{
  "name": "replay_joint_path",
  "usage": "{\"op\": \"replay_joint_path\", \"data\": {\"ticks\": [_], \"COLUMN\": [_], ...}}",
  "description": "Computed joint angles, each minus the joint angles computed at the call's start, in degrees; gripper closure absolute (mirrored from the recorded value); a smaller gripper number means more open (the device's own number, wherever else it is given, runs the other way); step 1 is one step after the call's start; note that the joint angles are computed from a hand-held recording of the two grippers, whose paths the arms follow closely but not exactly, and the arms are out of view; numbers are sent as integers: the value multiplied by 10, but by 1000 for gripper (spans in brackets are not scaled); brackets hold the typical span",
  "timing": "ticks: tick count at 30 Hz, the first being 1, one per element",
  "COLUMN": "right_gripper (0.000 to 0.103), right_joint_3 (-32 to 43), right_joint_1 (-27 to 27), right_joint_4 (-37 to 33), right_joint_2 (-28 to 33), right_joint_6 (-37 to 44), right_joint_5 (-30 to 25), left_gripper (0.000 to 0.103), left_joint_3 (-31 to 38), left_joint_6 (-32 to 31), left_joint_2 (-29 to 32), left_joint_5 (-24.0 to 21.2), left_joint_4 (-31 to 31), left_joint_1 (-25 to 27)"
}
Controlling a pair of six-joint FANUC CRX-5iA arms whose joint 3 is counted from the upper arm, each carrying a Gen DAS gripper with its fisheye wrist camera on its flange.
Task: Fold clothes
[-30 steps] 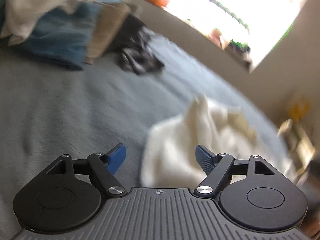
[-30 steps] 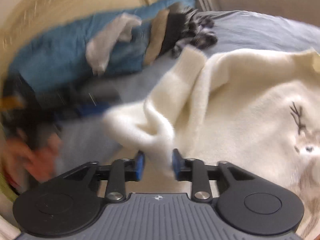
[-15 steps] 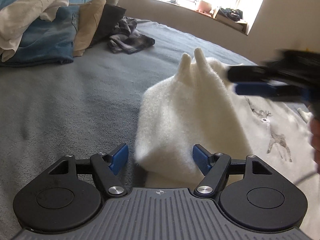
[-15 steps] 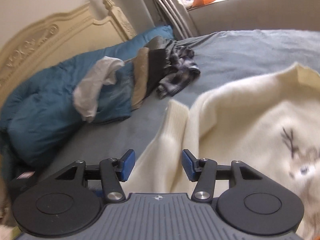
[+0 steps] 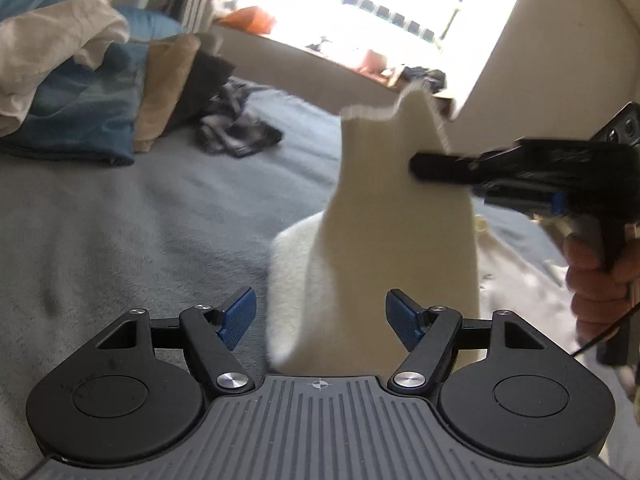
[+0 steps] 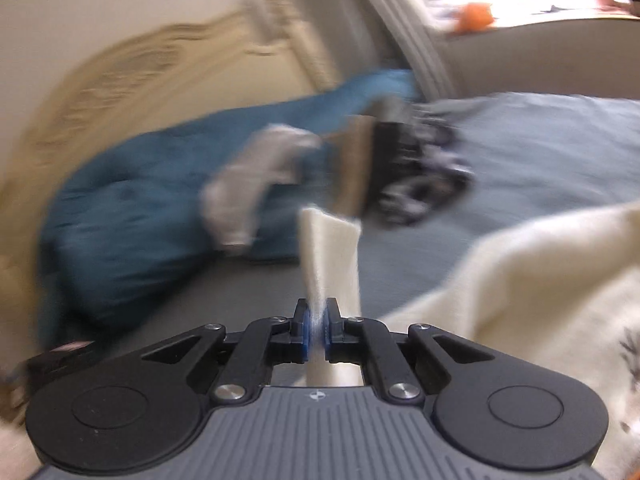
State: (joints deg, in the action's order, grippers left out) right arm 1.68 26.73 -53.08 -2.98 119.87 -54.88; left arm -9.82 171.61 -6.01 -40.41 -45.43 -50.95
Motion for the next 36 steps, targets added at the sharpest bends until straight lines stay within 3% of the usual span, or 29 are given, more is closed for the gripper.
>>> {"op": "replay_joint_path", "data": {"ticks": [5,9,19,25,28,30,33,36], "right_gripper": [97,97,97,100,100,100,99,98], "right_joint_3": [41,92,333,480,548,553,518,467], "right_joint_1": [-21,7,156,202,219,228,229,225], "right_joint_4": [-46,-41,81,125,137,154,165,196], "right_joint_2": [-2,14,151,251,299,312,305,287], "right_joint_6": [85,123,184,167,156,136,105,55], "right_joint_5": [-86,-107,-145,-193,-205,-177,-130,-93], "left_gripper": [29,27,25,24,27,29,32,32], "left_joint_3": [-20,-12,-34,-70,-81,-75,-77,-74], "left_joint_6": [-25,-3,192,306,358,346,333,318], "left_joint_2": [-25,-33,-60,-100,-109,-100,-102,-97], "left_joint_5": [35,14,-56,-64,-62,-78,-47,-71], "left_joint_4": [-10,-58,-210,-289,-299,-286,-235,-220], "left_joint_1": [-8,-26,-33,-13,11,24,63,71]}}
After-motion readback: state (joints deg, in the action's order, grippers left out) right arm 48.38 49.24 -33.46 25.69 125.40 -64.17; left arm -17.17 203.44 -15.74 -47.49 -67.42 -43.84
